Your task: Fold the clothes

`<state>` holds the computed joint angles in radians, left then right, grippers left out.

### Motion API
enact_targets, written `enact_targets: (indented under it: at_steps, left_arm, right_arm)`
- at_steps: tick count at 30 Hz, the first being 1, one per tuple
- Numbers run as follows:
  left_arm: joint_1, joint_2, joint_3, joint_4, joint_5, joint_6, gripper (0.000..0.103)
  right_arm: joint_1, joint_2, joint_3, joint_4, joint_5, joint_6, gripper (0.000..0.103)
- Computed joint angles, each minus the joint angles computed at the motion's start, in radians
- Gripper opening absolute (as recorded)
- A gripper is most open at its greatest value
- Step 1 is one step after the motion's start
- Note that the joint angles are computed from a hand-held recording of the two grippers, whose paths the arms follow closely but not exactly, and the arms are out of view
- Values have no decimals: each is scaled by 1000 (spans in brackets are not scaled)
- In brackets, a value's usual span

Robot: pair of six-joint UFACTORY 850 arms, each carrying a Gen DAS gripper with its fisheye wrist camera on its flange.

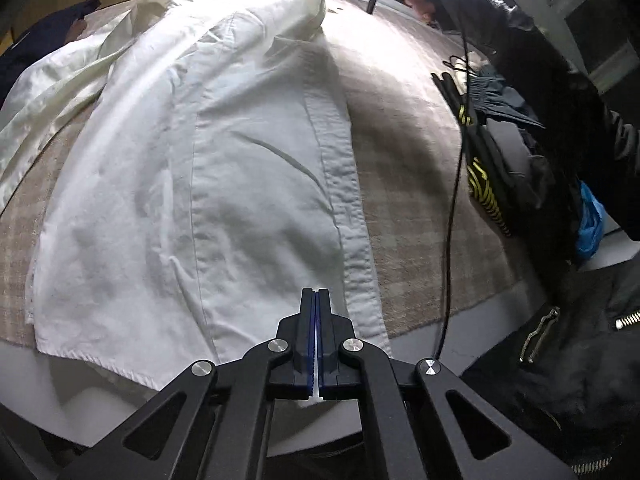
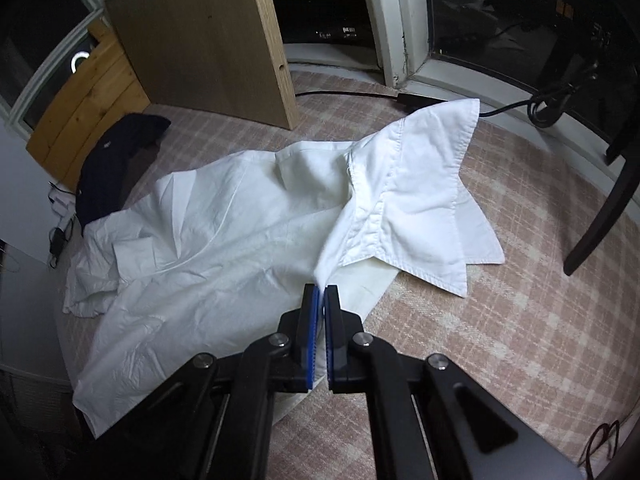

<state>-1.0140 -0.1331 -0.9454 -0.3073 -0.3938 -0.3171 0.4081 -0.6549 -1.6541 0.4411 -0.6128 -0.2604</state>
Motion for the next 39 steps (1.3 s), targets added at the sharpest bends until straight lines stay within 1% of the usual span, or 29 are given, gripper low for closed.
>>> enact_targets:
  at_steps: [1,2,3,4,5,6,8,9,10,12,13,14,15,16,17,18,21,22,23,26,27,29,32,33,35,36,38,39]
  left_arm:
    - [-5,3,1,-14,4,15,0]
    - [-7,-3,-3,-47,3,52,2]
    - [-7,-13,-12,-80,-2,94,13]
    - [-8,-19,-18,-95,-6,119,28]
    - [-11,-21,-23,-92,-8,123,34]
    - [-15,-29,-30,-94,-9,130,38]
    - [-22,-46,-41,-110,-11,152,38]
    - [-24,-45,-38,-101,-19,153,38]
    - [-31,-51,-45,-56,-29,122,38]
    - [-48,-72,-61,62,-42,24,38]
    - [-57,-84,-69,118,-48,-23,34]
    - [-61,-89,-72,148,-48,-49,33]
    - [-61,-88,-68,151,-38,-51,10]
    - [-61,-87,-64,153,-28,-53,0]
    - [-56,-81,-56,128,-16,-37,0]
    - [-44,-70,-43,67,-4,6,0]
    - [-3,-8,15,-168,46,178,0]
    - [8,11,31,-212,57,204,0]
    - [15,26,43,-213,66,196,0]
    - [13,48,48,-106,72,100,0]
    - [15,57,53,-105,76,99,0]
    - [30,77,63,-90,91,77,0]
    - [77,139,103,-92,119,52,0]
    - [94,166,119,-61,125,16,0]
    - [124,219,153,69,129,-119,0]
    - [143,246,172,107,129,-158,0]
    - [178,292,207,213,123,-270,0]
    - [197,305,222,240,116,-296,0]
  right_arm:
    - [1,-9,-11,-12,-15,13,12]
    - [9,-25,-30,-60,-37,59,31]
    - [18,-45,-53,-116,-62,110,50]
    - [26,-47,-52,-149,-62,130,52]
    - [33,-43,-40,-169,-49,129,52]
    - [41,-39,-28,-185,-34,125,52]
    - [49,-44,-26,-183,-30,112,52]
    - [52,-50,-30,-180,-37,107,51]
    - [56,-53,-32,-182,-38,100,47]
    - [66,-56,-34,-194,-35,92,11]
    - [66,-53,-31,-184,-29,83,8]
    - [64,-49,-27,-167,-22,70,7]
    - [63,-45,-23,-150,-15,57,5]
    - [58,-40,-21,-128,-10,45,4]
    - [53,-36,-18,-103,-6,34,4]
    - [48,-30,-15,-82,0,25,3]
    - [40,-12,-10,-53,18,13,3]
    - [39,-9,-11,-47,21,13,3]
    - [37,-9,-15,-37,16,11,3]
    - [45,-18,-33,-78,17,53,3]
    - [50,-20,-37,-107,23,83,3]
    - [51,-23,-44,-100,32,98,3]
    - [54,-31,-61,-85,47,114,2]
    - [55,-30,-68,-84,53,119,2]
    - [59,-28,-86,-80,60,128,2]
    - [63,-29,-102,-77,60,133,2]
    - [78,-53,-160,-113,57,171,2]
    - [85,-67,-192,-134,53,191,2]
